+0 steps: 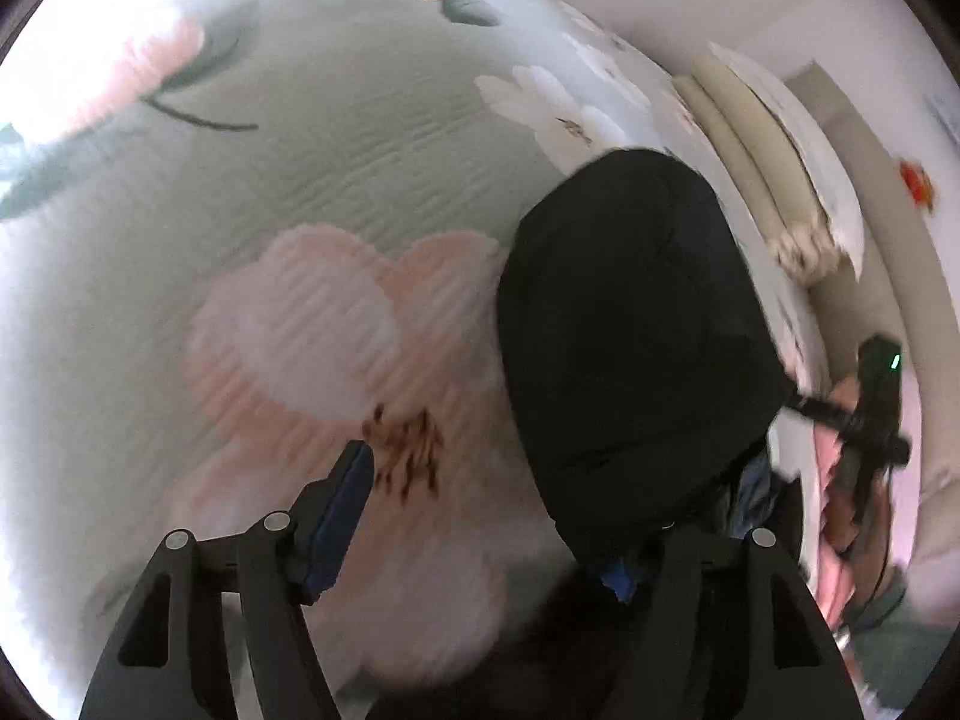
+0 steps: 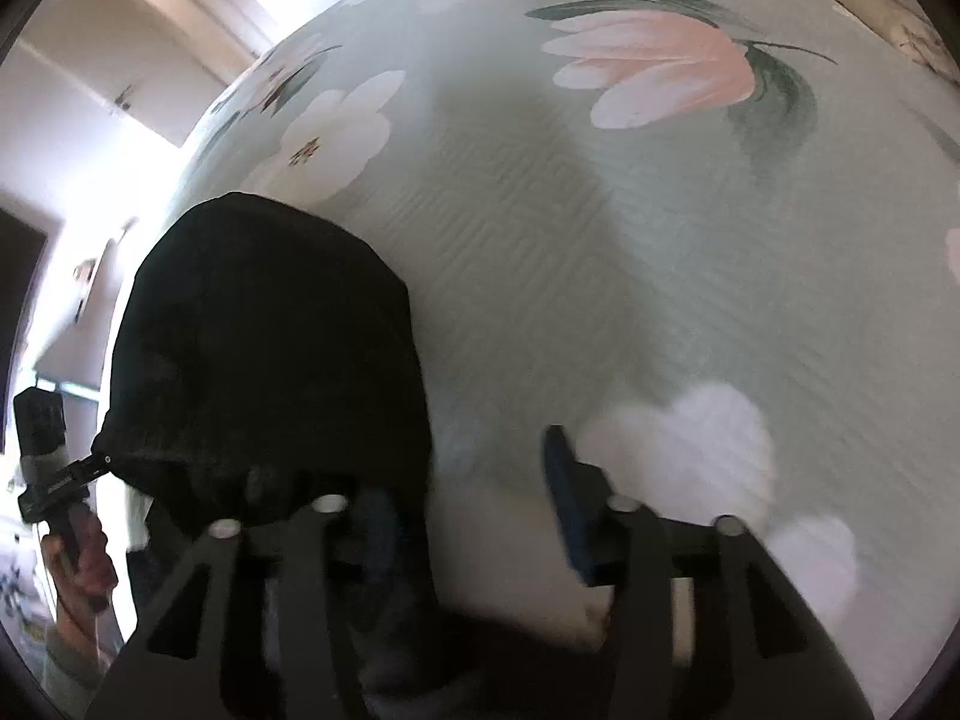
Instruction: Fold large clothes
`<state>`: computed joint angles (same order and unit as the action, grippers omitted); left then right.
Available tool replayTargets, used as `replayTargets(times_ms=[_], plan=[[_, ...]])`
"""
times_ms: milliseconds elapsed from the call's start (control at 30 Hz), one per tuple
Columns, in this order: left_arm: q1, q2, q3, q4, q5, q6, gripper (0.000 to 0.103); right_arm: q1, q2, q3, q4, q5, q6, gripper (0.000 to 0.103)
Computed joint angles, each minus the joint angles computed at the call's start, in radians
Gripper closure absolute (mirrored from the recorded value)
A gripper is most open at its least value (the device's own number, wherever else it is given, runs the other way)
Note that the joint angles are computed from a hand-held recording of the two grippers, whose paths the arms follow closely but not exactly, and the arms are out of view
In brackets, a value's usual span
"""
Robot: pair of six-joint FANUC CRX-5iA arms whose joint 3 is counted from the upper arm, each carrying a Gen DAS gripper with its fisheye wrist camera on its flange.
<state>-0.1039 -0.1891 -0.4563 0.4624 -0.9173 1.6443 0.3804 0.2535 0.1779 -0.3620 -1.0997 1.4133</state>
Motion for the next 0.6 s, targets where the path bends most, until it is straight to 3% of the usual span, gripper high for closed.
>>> replayTargets(times_ms=[67,167,267,333,400,467,533,600], plan=[[-0.027,-0.010,0.067,-0.103,-0.073,0.022,0.034,-0.006,-0.043,-0.013,-0.004,-0.009,0.031,0.040],[-0.091,-0.004,0.172,-0.295,-0.161,0.088,0.032,0.028,-0.096,-0.033,0.069,0.004,0.036,0.040],[-0.121,0.004,0.235,-0.357,-0.223,0.094,0.031,0.038,-0.115,-0.002,0.049,0.023,0.062,0.040],[-0.084,-0.040,0.195,-0.248,-0.153,0.041,0.031,0.044,-0.105,0.032,0.020,0.029,0.086,0.040],[-0.052,-0.074,0.122,-0.061,-0.006,-0.044,0.030,0.085,-0.068,0.081,0.043,0.045,0.098,0.040],[-0.068,-0.024,0.109,0.065,0.100,-0.076,0.029,0.141,-0.025,0.107,0.101,0.073,0.086,0.040],[-0.109,0.063,0.185,-0.018,0.094,-0.029,0.029,0.166,0.042,0.166,0.093,0.048,0.102,0.040],[-0.150,0.164,0.281,-0.161,0.006,0.049,0.032,0.193,0.097,0.198,0.114,0.009,0.083,0.040]])
